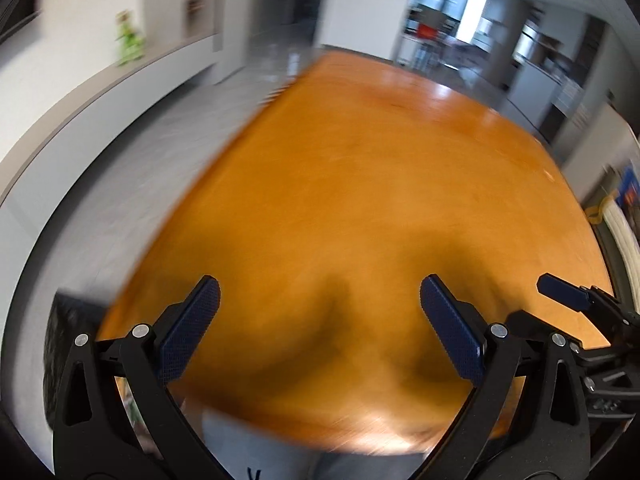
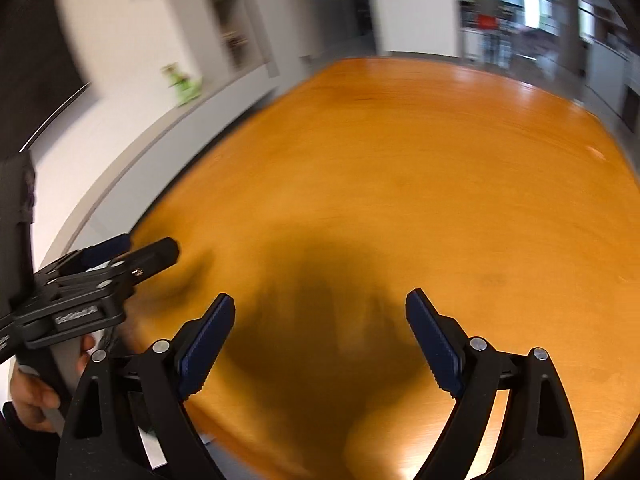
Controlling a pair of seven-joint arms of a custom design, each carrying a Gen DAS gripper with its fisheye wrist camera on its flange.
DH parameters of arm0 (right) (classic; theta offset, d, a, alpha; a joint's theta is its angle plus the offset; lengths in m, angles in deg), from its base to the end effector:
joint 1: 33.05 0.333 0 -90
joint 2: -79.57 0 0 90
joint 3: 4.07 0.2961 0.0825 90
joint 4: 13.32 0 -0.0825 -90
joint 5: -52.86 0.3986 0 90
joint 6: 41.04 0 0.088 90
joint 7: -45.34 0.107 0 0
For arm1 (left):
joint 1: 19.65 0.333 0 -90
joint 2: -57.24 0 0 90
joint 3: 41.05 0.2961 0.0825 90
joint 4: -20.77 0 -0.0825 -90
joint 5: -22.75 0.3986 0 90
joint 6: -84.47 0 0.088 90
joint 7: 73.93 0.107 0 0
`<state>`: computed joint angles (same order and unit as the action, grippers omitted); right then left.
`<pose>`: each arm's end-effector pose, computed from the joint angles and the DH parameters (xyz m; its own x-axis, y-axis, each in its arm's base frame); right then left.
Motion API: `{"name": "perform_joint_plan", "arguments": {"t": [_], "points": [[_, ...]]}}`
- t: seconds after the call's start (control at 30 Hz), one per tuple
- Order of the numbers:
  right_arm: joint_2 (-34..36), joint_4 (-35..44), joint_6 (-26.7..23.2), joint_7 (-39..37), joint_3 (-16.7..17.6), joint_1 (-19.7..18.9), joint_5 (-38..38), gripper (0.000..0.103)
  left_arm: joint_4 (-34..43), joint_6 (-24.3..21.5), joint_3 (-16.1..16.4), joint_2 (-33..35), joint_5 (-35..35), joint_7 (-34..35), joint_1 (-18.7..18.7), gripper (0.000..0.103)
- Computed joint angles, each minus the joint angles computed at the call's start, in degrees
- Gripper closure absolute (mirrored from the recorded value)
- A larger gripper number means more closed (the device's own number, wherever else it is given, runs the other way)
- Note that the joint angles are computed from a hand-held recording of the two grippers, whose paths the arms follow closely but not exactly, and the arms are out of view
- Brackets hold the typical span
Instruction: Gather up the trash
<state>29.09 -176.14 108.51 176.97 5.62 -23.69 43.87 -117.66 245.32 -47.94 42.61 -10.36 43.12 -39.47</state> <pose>0.3408 0.1175 0.4734 -0.2362 -0.9560 -0.1739 -0.7413 0.2930 -0.6038 0.4691 -0.2083 0.4481 -0.4873 -0.8587 0.1585 -0.7194 0.2919 -0.6302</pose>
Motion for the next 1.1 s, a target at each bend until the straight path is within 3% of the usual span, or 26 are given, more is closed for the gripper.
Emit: {"name": "perform_joint_plan", "arguments": {"t": [0.17,0.27,0.47,0.63,0.77,0.93,1.1], "points": [[-5.8,-4.4,-3.9,3.9,1.1,-8.2,-4.4,0.015,8.2,-0.1,-3.6,8.5,0.7,0.9,-2.0,0.006],[-7.5,-6.7,-4.7,5.1,-0.5,-12.0,-6.1,0.015,12.9,-0.6,-6.4,13.0,2.0,-0.1,-1.8,0.006],[-6.5,-7.5,-3.5,4.6,-3.0,-17.9,-8.2,0.015,19.8,0.8,-9.4,20.5,16.6,-9.6,-1.5,0.006],[-3.2,-6.5,-1.4,3.5,-2.9,-19.9,-9.4,0.014,22.4,1.0,-9.9,23.4,24.4,-15.6,-1.7,0.006],[1.4,-3.7,-0.7,4.2,-0.7,-21.2,-11.4,0.011,22.9,0.8,-9.8,24.4,28.5,-19.2,-1.8,0.006],[4.1,-1.5,-2.0,4.7,-1.4,-21.9,-13.1,0.003,24.8,-1.1,-9.4,26.3,33.6,-23.8,-2.4,0.006],[5.6,-0.4,-2.1,5.8,-2.4,-22.4,-14.6,0.003,25.6,-1.7,-8.9,26.7,37.2,-27.0,-2.8,0.006]]}}
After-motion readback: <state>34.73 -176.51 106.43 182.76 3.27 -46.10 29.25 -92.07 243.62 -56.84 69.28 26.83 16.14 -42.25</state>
